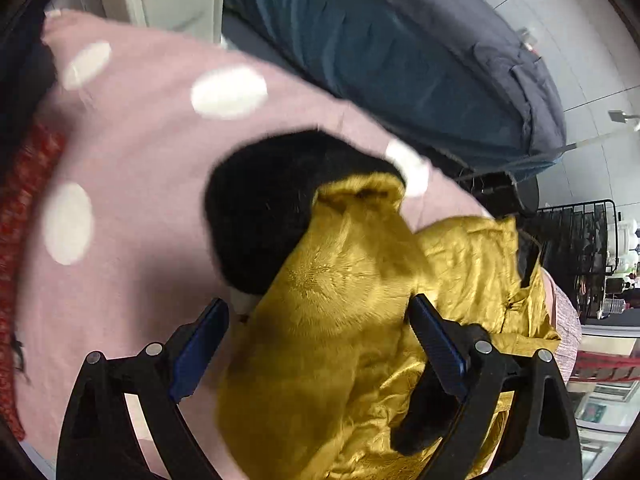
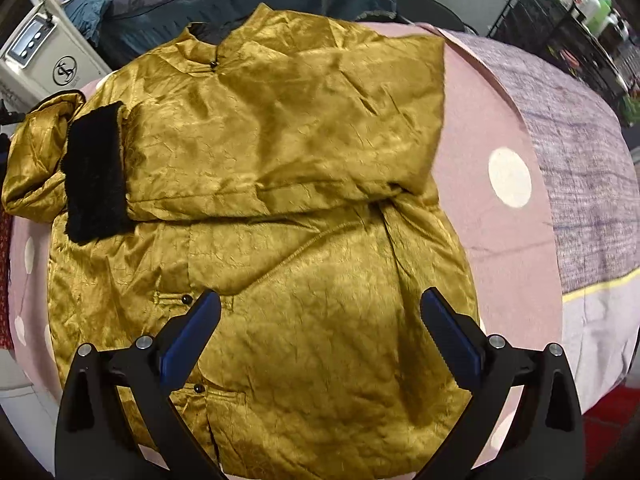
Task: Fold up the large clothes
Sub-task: 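Grasp the other black fur cuff with the left tool and lift the sleeve, then carry the fur-cuffed sleeve across the jacket front with the left tool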
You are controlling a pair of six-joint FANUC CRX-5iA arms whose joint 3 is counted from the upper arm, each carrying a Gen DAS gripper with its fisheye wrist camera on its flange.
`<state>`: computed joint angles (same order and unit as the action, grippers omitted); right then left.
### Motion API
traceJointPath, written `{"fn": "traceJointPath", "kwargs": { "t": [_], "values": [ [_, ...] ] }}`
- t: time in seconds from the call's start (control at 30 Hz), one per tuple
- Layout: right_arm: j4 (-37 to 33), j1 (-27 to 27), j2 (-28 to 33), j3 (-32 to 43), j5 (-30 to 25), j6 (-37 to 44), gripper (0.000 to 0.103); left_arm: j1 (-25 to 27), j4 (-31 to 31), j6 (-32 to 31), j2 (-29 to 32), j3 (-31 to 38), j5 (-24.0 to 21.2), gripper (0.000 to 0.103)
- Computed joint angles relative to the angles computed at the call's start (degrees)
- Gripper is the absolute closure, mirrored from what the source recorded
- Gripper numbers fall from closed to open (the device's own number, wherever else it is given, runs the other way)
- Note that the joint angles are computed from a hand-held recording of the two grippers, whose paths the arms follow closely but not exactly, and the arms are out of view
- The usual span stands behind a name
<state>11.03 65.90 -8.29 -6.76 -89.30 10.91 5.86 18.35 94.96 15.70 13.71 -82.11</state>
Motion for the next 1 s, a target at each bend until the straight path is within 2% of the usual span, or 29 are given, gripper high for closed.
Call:
{"fn": "traceJointPath", "kwargs": {
  "t": [0.03, 0.07, 0.1, 0.13, 0.17, 0.2, 0.3, 0.37, 0.47, 0.57, 0.63, 0.67, 0.73, 0.83, 0.9, 0.93, 0.97, 1.0],
  "values": [
    [-0.1, 0.4, 0.1, 0.2, -0.5, -0.8, 0.005, -0.4, 0.5, -0.1, 0.0, -1.2, 1.1, 0.016],
    [-0.1, 0.8, 0.2, 0.4, -0.9, -1.3, 0.005, -0.5, 2.1, -0.8, -0.3, -3.3, 3.1, 0.024],
    [0.0, 1.1, 0.4, 0.5, -1.2, -1.6, 0.005, -0.4, 3.9, -1.3, -0.9, -5.4, 4.9, 0.039],
    [0.0, 1.5, 0.7, 0.8, -1.7, -1.9, 0.005, -0.3, 5.7, -1.6, -1.5, -7.3, 6.6, 0.048],
    [0.0, 1.7, 1.0, 1.1, -2.1, -2.0, 0.005, -0.2, 7.6, -1.9, -2.1, -9.2, 8.3, 0.066],
    [-0.1, 1.9, 1.2, 1.4, -2.3, -2.0, 0.005, 0.0, 9.4, -2.6, -2.5, -10.5, 9.4, 0.079],
    [0.4, 2.6, 1.7, 2.0, -2.2, -2.5, 0.005, -1.3, 6.8, -3.2, -4.4, -9.6, 11.2, 0.092],
    [1.0, 2.7, 2.1, 2.4, -1.8, -2.3, 0.005, -1.3, 4.7, -3.7, -8.0, -10.1, 14.6, 0.094],
    [1.9, 2.7, 2.8, 3.0, -0.8, -1.5, 0.005, -0.9, -1.5, 1.3, -17.3, -12.7, 22.8, 0.094],
    [2.4, 2.8, 3.5, 3.5, 0.7, -0.7, 0.005, -0.7, -12.5, 13.3, -27.3, -15.2, 26.9, 0.094],
    [2.1, 2.7, 4.3, 4.3, 1.5, 0.4, 0.005, -1.3, -19.4, 21.2, -31.6, -16.5, 25.4, 0.093],
    [1.9, 2.7, 4.6, 4.6, 2.1, 1.0, 0.005, -1.9, -23.4, 25.9, -33.9, -17.6, 23.1, 0.092],
    [2.1, 2.8, 5.4, 5.4, 2.8, 2.2, 0.005, -1.6, -25.9, 29.7, -36.8, -20.5, 19.0, 0.089],
    [2.4, 3.0, 6.4, 6.6, 3.6, 3.8, 0.005, 0.7, -24.3, 30.3, -39.1, -25.9, 13.7, 0.085],
    [2.4, 3.2, 6.9, 7.3, 3.6, 4.8, 0.005, 4.4, -20.1, 27.8, -40.4, -30.7, 11.4, 0.065],
    [2.4, 3.3, 7.0, 7.4, 3.8, 5.3, 0.005, 6.9, -16.7, 26.2, -41.4, -33.6, 11.1, 0.06],
    [2.1, 3.3, 7.2, 7.6, 3.7, 5.8, 0.005, 8.5, -14.2, 25.1, -42.2, -35.6, 11.1, 0.047],
    [1.7, 3.2, 7.4, 7.9, 3.6, 6.3, 0.005, 10.2, -11.5, 23.5, -43.3, -38.0, 11.2, 0.039]
  ]
}}
